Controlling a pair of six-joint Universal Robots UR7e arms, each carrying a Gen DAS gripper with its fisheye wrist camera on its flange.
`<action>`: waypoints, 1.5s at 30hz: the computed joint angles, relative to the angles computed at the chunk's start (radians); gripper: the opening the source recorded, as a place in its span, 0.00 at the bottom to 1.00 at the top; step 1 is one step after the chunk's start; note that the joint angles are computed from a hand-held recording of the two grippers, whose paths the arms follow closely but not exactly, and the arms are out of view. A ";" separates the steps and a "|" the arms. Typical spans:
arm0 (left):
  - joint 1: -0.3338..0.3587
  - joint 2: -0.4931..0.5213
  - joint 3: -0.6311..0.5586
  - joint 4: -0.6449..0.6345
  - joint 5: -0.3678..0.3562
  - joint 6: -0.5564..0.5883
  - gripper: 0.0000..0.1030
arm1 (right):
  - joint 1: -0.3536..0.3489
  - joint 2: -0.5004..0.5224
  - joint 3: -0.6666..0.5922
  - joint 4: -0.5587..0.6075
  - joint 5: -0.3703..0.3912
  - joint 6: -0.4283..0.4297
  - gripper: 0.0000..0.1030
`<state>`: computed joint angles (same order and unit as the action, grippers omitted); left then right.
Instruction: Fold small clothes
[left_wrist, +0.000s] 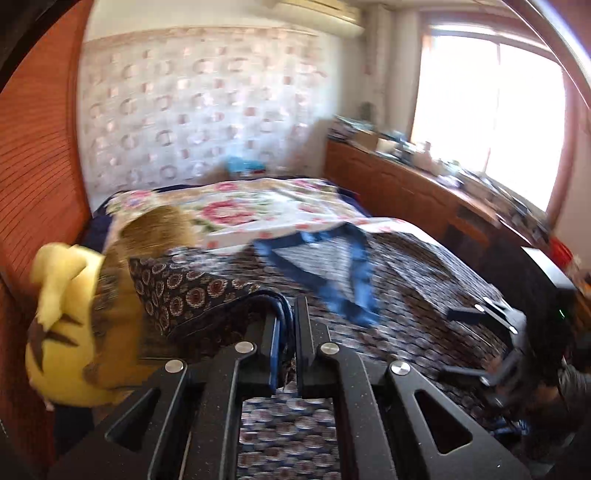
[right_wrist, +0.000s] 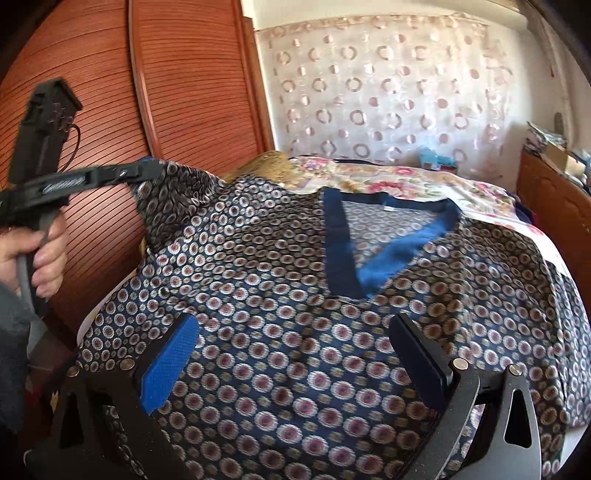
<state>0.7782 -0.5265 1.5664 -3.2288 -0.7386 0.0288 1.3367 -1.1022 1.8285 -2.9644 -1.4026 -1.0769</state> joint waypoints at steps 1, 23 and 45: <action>-0.004 0.001 0.002 0.007 0.002 -0.003 0.11 | -0.003 -0.003 0.001 0.001 -0.001 0.007 0.99; -0.024 -0.049 0.214 -0.101 0.178 -0.160 0.58 | 0.096 0.116 -0.181 0.198 -0.078 -0.044 0.70; 0.005 -0.062 0.280 -0.060 0.172 -0.270 0.62 | 0.246 0.480 -0.555 0.355 -0.320 -0.094 0.07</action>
<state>0.7830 -0.5881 1.8465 -3.2888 -0.5664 -0.2414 1.5822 -0.6218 1.2731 -2.6099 -1.7231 -1.1707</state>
